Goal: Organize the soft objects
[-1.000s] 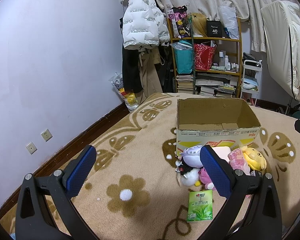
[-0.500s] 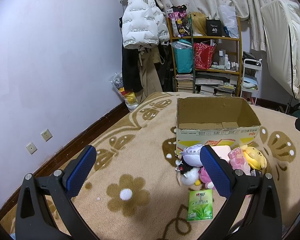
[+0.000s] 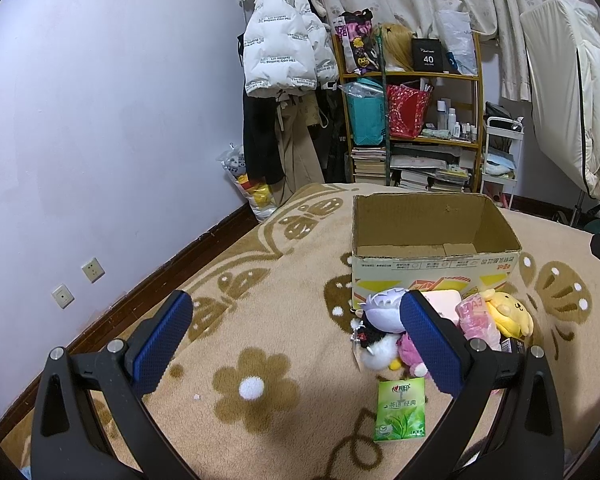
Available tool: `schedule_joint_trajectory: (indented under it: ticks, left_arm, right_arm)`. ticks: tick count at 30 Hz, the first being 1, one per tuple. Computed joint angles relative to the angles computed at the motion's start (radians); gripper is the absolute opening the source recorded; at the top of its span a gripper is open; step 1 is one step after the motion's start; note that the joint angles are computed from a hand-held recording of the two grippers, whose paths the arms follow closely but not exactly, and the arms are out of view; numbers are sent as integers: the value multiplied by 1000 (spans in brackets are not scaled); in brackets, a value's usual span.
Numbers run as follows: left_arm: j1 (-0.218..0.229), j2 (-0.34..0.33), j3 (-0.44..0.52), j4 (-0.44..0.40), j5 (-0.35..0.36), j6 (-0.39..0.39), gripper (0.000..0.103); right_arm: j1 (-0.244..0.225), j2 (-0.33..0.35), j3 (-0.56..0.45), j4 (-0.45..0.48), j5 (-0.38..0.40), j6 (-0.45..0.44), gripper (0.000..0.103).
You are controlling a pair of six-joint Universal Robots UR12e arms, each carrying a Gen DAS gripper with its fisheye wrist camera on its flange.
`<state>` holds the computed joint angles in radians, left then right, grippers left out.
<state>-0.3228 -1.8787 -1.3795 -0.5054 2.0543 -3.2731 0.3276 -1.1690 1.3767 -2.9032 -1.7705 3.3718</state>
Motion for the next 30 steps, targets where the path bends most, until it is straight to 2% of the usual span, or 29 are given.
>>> schedule_joint_trajectory:
  ticks: [16, 21, 26, 30]
  left_arm:
    - [-4, 0, -9, 21, -1, 17, 102]
    - [-2, 1, -3, -2, -13, 18, 102]
    - [9, 9, 4, -51, -77, 4, 102]
    - [6, 8, 10, -66, -72, 12, 102]
  right_arm:
    - [4, 4, -2, -9, -10, -1, 103]
    - [4, 5, -2, -10, -8, -2, 103]
    - [3, 1, -5, -3, -4, -3, 103]
    - [3, 2, 3, -4, 1, -4, 103]
